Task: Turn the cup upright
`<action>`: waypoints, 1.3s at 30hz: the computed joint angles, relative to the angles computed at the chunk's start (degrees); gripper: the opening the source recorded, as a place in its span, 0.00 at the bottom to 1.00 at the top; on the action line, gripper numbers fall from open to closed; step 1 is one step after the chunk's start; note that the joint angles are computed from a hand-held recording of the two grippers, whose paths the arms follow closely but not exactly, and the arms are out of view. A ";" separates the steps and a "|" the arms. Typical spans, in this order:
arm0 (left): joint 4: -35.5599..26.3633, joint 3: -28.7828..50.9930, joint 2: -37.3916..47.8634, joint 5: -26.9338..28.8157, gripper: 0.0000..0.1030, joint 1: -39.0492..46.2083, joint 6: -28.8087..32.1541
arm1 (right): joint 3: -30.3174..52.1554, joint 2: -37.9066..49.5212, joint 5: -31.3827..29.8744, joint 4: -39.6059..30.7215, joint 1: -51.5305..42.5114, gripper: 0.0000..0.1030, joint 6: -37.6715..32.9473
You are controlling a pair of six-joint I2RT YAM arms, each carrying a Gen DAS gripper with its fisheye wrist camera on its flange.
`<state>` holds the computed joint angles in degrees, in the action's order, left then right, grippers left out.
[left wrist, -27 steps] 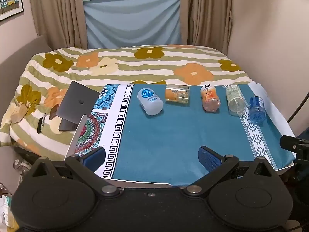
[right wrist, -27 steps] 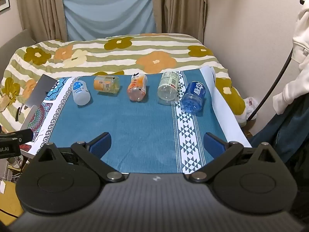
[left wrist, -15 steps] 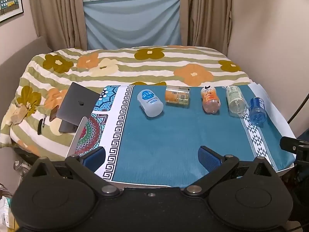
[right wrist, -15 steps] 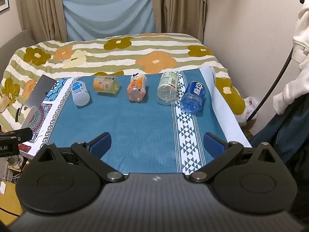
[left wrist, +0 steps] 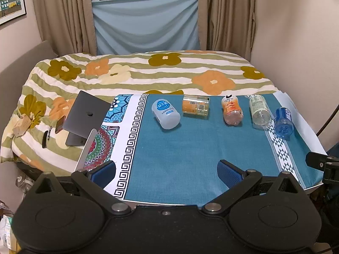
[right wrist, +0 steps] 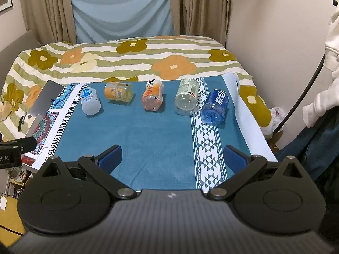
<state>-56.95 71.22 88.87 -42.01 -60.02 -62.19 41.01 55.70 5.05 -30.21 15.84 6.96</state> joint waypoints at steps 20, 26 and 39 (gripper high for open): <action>-0.08 0.31 0.19 -0.15 1.00 -0.13 -0.10 | 1.07 -0.47 -0.16 -1.43 0.44 1.00 -0.13; -1.21 1.58 0.45 -0.44 1.00 -0.05 -0.27 | 1.05 -0.45 -0.19 -1.37 0.43 1.00 -0.14; -0.93 0.50 -0.33 -0.65 1.00 -0.07 -0.84 | 1.29 -0.64 0.18 -1.70 0.93 1.00 0.10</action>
